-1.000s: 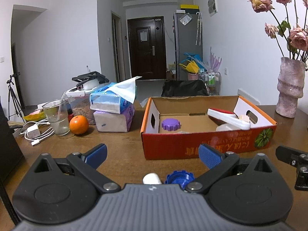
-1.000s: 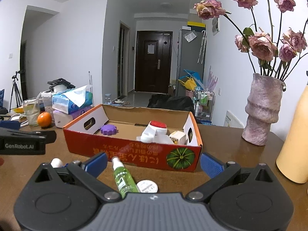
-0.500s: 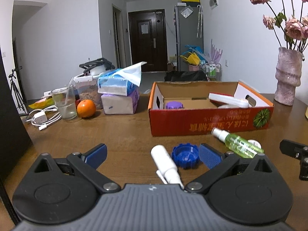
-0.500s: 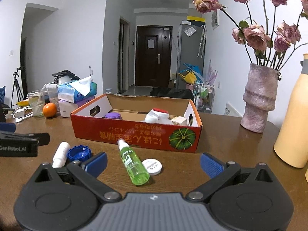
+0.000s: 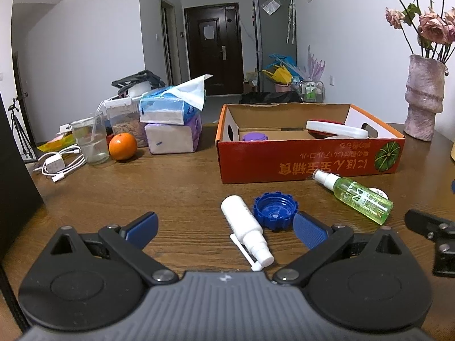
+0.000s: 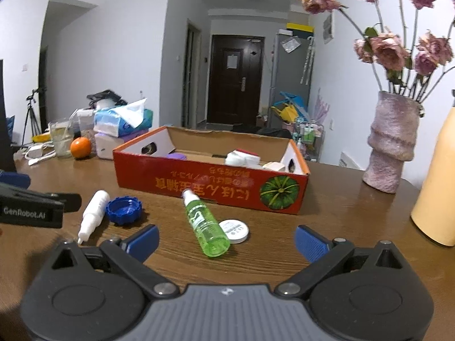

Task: Organize rigid objects
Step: 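Grasp the green spray bottle with the right tool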

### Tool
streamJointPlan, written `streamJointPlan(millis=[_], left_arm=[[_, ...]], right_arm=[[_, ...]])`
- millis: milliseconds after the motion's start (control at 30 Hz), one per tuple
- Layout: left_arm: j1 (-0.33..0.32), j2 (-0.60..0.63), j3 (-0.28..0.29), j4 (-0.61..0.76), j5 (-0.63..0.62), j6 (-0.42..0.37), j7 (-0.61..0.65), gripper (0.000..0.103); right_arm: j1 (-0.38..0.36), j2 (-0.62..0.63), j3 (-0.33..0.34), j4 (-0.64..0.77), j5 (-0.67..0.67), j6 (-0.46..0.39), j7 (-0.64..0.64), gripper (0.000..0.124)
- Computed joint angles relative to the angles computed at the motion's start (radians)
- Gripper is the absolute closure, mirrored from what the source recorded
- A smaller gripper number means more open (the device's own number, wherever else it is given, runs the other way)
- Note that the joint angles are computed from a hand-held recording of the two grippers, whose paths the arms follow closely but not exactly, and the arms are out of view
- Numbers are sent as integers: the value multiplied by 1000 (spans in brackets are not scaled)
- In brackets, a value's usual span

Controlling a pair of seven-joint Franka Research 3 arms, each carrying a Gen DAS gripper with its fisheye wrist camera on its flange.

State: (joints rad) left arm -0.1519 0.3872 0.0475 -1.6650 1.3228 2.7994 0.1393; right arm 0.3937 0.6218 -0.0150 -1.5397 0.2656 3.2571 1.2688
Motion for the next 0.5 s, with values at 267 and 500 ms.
streamJointPlan(millis=[267,500], left_arm=[[9,15,3,13,-70,-2,44,0],[11,26,16,26,-101,-7,51,0]], right_arm=[[-60,119,82,180,-40,-83,-66,46],[-19,319,14,524,-74,-296,-2,67]])
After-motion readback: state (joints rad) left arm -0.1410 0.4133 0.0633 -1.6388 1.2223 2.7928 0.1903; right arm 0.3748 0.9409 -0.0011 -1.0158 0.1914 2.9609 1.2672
